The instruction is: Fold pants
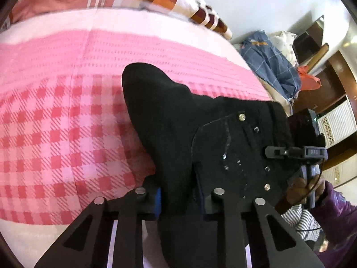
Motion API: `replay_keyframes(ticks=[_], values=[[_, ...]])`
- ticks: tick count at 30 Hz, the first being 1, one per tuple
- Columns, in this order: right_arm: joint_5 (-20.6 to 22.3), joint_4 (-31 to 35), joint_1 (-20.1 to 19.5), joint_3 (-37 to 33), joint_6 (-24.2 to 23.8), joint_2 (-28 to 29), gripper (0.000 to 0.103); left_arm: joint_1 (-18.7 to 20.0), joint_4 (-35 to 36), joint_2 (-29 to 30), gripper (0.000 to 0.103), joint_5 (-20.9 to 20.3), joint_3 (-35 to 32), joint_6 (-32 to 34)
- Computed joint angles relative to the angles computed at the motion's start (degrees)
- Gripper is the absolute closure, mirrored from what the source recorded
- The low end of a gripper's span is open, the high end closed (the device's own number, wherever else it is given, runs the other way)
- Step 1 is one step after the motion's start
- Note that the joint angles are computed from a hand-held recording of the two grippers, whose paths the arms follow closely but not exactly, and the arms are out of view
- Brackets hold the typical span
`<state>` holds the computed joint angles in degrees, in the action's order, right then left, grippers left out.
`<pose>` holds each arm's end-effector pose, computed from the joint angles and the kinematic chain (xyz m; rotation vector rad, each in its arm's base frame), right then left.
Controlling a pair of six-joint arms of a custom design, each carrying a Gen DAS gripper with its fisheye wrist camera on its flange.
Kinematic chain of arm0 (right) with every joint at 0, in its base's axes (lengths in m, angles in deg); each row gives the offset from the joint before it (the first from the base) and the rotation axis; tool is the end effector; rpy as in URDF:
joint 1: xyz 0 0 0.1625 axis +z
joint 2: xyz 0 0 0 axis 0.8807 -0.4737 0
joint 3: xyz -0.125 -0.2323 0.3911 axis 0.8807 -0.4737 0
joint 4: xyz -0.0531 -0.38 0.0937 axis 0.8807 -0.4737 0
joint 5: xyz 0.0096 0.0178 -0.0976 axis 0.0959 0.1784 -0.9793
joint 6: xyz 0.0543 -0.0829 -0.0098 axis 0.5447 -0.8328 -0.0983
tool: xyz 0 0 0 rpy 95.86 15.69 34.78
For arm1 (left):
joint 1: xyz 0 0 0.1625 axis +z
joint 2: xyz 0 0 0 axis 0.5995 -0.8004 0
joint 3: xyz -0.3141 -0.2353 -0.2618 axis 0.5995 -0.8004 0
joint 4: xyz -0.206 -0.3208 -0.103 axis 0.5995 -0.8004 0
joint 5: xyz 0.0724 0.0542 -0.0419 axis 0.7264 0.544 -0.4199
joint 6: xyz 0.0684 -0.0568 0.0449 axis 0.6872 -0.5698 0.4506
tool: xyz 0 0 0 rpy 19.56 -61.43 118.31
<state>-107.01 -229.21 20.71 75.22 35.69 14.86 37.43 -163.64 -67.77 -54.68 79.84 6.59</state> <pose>0.0753 -0.6020 0.0962 0.3180 2.7595 -0.9351 -0.0826 -0.8201 0.1462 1.0481 2.8620 0.1066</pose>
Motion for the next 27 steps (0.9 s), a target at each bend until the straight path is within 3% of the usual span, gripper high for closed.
replay_keyframes(ticks=[11,19,27], values=[[3.67,-7.67,0.22,1.24,4.45,2.86,0.073,-2.96,-7.74,-2.85,0.081,2.6,5.27,2.04],[3.11,-5.71,2.2,-2.22,5.99,4.18,0.073,-3.67,-12.75,-5.11,0.081,5.94,8.82,5.43],[1.98,-3.16,4.68,-5.74,6.46,5.44,0.073,-3.19,-14.72,-5.98,0.082,6.67,8.35,6.44]])
